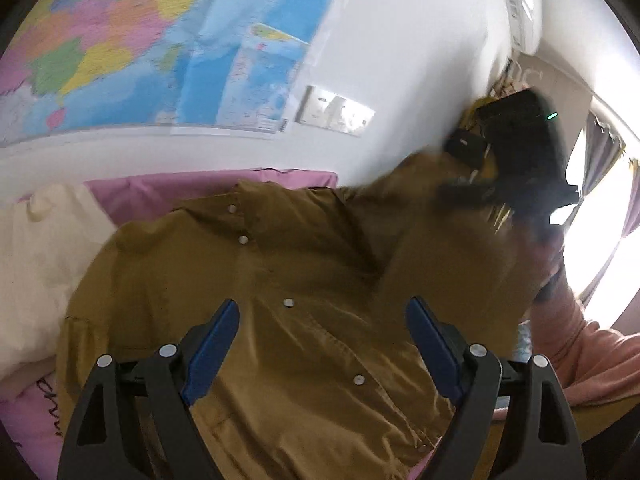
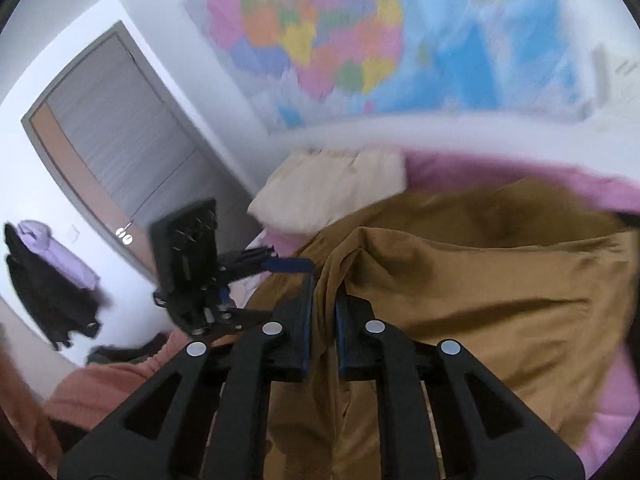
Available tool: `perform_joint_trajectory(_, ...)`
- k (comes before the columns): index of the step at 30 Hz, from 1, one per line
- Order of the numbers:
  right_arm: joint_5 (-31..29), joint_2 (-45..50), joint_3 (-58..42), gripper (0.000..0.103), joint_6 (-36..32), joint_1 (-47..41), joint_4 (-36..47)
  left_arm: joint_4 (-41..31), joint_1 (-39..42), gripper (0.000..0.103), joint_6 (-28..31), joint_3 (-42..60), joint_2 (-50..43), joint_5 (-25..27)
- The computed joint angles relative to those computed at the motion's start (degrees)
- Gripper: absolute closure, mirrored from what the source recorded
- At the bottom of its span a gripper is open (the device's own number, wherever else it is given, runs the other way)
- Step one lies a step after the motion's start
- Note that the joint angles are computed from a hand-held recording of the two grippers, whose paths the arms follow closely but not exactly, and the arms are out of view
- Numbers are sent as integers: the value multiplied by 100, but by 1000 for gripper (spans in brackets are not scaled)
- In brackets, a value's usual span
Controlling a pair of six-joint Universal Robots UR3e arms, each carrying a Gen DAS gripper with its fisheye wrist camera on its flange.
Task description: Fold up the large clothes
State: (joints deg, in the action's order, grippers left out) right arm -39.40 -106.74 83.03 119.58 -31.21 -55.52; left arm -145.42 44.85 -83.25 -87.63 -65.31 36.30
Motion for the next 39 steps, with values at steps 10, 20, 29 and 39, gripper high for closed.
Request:
perform_joint_trajectory(10,-632,833,1414,37,1915,745,-3061,1145,137,15,-489,-593,-42,569)
perform_joint_trajectory(20,-1147,120,2414,11,1705,-2052,-4586,2872,-1807,6,-1536,-1548,-380,1378)
perform_joint_trajectory(29,-902,1714,2160,25,763,-2718,-3379,4382,-2242,92,-3368,-832,-1352,1691)
perform_joint_trajectory(39,-137,573,1699,98,-739,-3639,-1963,5166,-2336,93,-4643,895,-2674,1680)
